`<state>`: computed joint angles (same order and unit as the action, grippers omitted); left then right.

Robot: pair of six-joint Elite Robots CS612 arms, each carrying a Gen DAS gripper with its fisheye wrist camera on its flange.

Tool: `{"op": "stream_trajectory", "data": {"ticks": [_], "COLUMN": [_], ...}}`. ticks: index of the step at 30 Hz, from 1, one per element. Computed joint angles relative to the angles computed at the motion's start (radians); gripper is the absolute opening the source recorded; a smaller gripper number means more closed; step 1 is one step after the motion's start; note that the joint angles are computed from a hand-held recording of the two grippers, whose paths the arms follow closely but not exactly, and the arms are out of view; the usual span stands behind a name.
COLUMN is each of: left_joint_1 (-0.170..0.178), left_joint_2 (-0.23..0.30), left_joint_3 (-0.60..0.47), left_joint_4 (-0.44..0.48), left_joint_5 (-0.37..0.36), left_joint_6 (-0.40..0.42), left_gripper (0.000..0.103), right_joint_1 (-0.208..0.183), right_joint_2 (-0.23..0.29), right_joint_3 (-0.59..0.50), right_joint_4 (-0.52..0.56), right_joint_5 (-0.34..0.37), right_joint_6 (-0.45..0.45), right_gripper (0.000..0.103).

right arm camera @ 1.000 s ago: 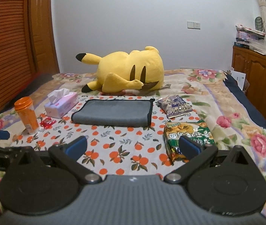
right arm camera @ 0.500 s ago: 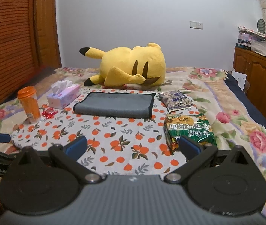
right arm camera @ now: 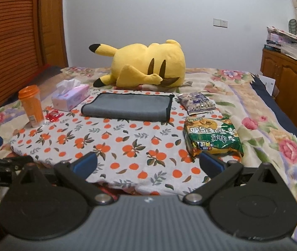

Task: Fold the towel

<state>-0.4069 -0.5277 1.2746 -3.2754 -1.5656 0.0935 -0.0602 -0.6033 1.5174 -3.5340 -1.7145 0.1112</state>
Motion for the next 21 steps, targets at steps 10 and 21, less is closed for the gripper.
{"op": "stream_trajectory", "data": {"ticks": [10, 21], "left_joint_1": [0.002, 0.007], "left_joint_2": [0.0, 0.003], "left_joint_3": [0.016, 0.026], "left_joint_4": [-0.085, -0.178], "left_joint_5": [0.016, -0.004], "left_joint_6": [-0.034, -0.051], "left_gripper": [0.103, 0.103], "right_joint_1": [-0.001, -0.001], "right_joint_2": [-0.002, 0.004], "right_joint_3": [0.014, 0.017], "right_joint_4": [-0.033, -0.103], "right_joint_5": [-0.02, -0.03], "right_joint_6": [0.028, 0.02], "right_gripper": [0.103, 0.103]}}
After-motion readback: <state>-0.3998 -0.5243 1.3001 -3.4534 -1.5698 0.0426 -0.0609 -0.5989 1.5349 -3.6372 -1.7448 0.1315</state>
